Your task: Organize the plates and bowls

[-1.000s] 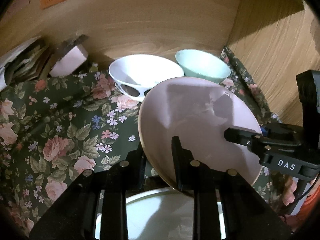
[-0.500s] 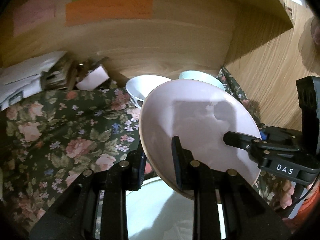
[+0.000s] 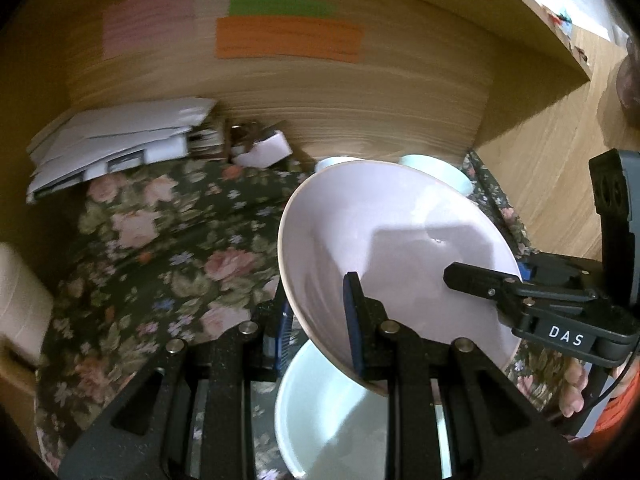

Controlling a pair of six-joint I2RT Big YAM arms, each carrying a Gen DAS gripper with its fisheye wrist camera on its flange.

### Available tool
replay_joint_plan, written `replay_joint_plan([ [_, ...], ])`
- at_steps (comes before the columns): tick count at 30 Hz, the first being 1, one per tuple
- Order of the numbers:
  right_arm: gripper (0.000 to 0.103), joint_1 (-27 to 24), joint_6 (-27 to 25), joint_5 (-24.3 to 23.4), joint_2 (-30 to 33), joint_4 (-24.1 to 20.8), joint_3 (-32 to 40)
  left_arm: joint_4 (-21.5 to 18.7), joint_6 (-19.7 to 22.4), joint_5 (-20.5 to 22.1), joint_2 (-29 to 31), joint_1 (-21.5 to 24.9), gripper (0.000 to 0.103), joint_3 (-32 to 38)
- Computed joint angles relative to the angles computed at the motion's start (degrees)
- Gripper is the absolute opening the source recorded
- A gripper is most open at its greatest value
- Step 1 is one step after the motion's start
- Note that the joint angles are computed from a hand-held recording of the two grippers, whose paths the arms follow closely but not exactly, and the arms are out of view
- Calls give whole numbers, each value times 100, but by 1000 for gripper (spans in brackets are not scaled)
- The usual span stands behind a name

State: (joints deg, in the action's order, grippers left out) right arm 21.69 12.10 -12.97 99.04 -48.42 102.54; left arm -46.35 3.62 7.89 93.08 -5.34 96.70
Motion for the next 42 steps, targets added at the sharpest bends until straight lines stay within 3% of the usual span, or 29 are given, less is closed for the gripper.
replay_joint_plan([
  [13, 27, 521, -161, -101, 277, -248, 491, 282, -205, -44, -698, 554, 24, -904],
  [26, 27, 932, -480, -306, 748, -682, 1154, 320, -346, -107, -1091, 1105, 24, -1434],
  [42, 27, 1156, -1033, -410, 1828, -1902, 2568, 282, -586, 13, -868, 1575, 24, -1667],
])
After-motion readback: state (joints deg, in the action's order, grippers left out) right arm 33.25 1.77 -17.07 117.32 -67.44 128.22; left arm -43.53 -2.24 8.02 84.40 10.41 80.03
